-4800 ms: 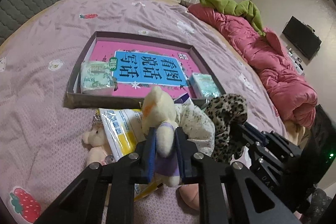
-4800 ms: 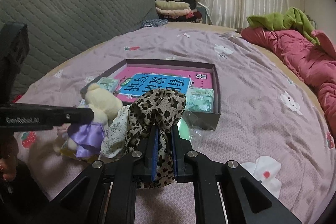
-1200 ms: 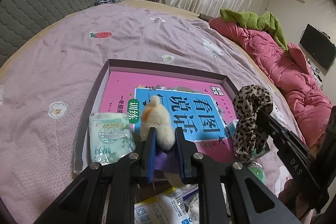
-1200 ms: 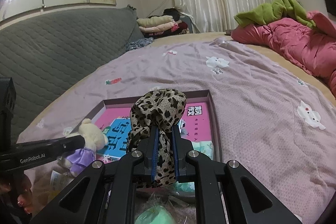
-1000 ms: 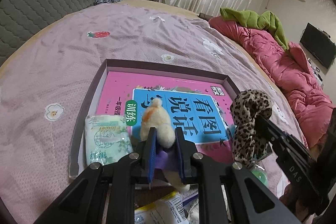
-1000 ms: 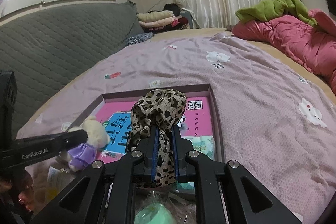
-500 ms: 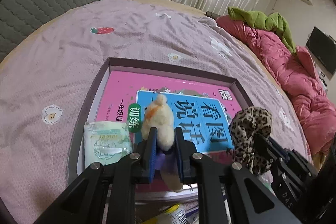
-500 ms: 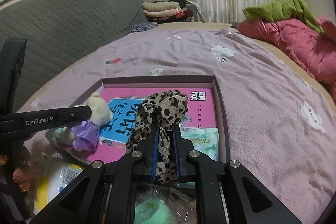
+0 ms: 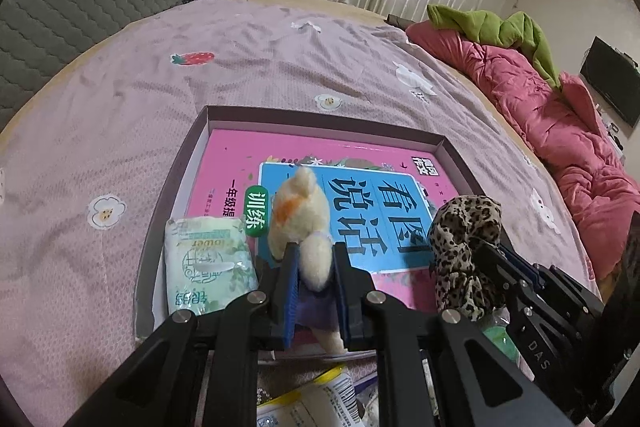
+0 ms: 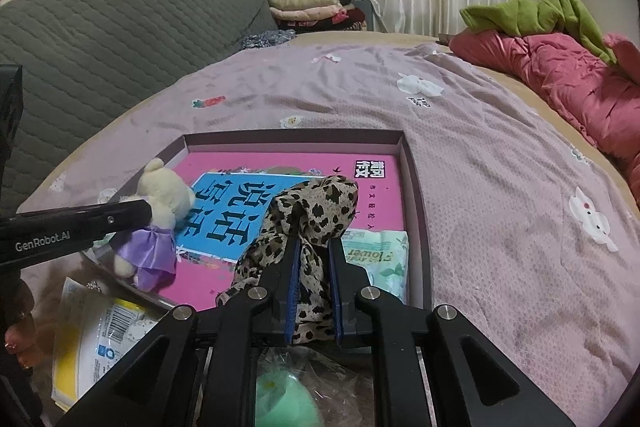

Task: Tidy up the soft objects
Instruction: 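Lower the scrunchie into the tray and open right tool while left tool lowers the bear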

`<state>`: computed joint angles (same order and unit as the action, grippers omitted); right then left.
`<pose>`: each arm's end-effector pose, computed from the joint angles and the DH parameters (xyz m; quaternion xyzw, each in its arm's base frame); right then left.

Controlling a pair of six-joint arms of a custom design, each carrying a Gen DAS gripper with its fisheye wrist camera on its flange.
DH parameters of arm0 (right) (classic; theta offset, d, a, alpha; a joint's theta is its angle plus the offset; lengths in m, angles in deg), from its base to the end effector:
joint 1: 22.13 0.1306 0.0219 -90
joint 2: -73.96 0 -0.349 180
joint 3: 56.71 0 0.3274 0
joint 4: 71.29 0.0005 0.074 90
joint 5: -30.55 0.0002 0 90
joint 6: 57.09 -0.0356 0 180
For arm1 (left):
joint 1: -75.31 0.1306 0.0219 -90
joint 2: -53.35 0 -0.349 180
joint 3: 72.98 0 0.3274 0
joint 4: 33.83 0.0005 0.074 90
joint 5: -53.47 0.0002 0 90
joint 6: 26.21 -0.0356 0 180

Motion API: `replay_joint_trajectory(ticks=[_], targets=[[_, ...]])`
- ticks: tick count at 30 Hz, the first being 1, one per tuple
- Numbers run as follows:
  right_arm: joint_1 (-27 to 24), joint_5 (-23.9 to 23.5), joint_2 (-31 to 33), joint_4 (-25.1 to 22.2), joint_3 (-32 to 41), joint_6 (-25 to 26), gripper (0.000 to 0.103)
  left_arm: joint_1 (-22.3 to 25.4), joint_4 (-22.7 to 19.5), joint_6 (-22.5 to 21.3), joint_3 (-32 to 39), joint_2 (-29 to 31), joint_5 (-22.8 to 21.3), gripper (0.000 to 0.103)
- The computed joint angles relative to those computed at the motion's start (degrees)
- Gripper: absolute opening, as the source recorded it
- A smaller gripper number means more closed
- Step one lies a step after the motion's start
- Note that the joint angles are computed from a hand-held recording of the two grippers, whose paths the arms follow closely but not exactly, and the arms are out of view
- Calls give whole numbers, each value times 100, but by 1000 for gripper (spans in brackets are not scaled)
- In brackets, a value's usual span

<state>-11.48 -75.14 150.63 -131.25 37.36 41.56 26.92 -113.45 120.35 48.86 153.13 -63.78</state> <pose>0.3260 0.0706 0.4947 -0.2062 0.8849 0.1319 0.3963 0.3047 -0.3193 0.5082 -0.1321 0.9261 -0.0775 0.3447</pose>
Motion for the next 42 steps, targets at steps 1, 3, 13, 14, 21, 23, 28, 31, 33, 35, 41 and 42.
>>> replay_joint_trajectory(ticks=[1,3,13,14,21,23,28,31,33,35,41,42], targets=[[7,28,0,-1,-5,10,15,4,-9,9,11,4,11,16],[4,54,9,-15,-5,42,17,9,-21,37,-5,-15,32,16],[-75,76,3,-16,-29,-16,30,-25,-20,-13,54,17,96,17],[-72,87,-3,-18,-29,-24,30,-20,-21,-25,71,28,97,16],[-142,97,-75,69,-48,-98,41,-4,-64,-20,123,59,144,16],[-162,94,-76,71,-38,-115,43,-4,-79,-14,125,58,139,17],[-177,127,-77,95,-35,-146,47,5,-156,54,133,52,124,17],[-198,112,-77,98,-31,-139,47,17,-229,53,147,65,105,17],[-196,132,-74,97,-22,-145,47,26,-227,76,118,36,122,17],[-200,128,-70,96,-20,-140,47,37,-266,137,116,27,117,19],[-212,124,-71,98,-20,-138,47,65,-324,232,47,-42,125,23],[-212,125,-74,90,-23,-139,48,63,-345,232,63,-33,122,23]])
